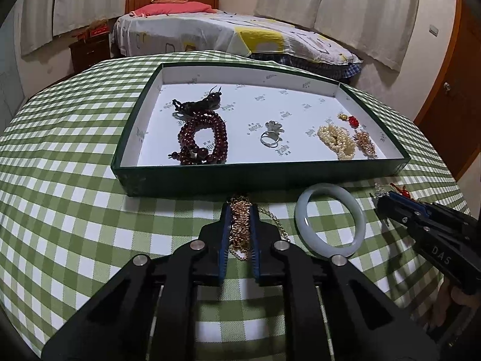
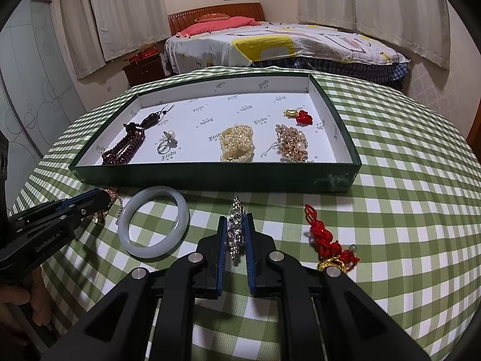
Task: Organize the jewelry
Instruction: 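Grasp the gold chain necklace with the left tool while the right tool holds the silver brooch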
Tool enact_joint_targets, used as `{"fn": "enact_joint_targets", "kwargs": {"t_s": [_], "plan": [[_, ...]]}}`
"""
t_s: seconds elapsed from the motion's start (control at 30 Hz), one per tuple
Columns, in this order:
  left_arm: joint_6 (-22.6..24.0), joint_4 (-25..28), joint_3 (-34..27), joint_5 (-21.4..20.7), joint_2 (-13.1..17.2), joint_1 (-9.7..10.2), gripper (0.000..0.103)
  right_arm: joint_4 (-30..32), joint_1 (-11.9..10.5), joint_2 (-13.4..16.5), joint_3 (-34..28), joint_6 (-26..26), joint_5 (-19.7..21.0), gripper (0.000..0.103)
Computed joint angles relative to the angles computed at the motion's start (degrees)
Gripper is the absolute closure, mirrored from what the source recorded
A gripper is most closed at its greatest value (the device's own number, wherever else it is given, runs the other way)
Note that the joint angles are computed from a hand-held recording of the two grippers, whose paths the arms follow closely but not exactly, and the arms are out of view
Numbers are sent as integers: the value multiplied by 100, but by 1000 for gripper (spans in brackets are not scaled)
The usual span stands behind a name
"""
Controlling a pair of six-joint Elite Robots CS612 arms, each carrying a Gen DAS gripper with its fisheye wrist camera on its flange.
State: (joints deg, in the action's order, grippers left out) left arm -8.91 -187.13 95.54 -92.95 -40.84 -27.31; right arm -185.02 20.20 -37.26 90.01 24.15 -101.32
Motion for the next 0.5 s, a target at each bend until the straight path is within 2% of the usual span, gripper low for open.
{"fn": "enact_joint_targets", "kwargs": {"t_s": [0.07, 0.17, 0.2, 0.27, 0.33, 0.5], "plan": [[16, -17, 9, -13, -5, -5, 72, -3, 2, -1, -1, 5, -4, 91], [153, -23, 29, 115, -15, -50, 70, 4, -1, -6, 5, 2, 4, 91], [219, -31, 41, 168, -17, -63, 70, 5, -2, -8, 5, 6, 7, 91], [230, -33, 33, 208, -10, -67, 83, 1, -3, -6, 3, 10, 8, 91], [189, -46, 21, 129, 1, -38, 89, -6, -4, -9, 5, 16, 14, 91], [268, -148, 71, 111, -12, -34, 92, -12, -5, -8, 5, 16, 16, 91]]}}
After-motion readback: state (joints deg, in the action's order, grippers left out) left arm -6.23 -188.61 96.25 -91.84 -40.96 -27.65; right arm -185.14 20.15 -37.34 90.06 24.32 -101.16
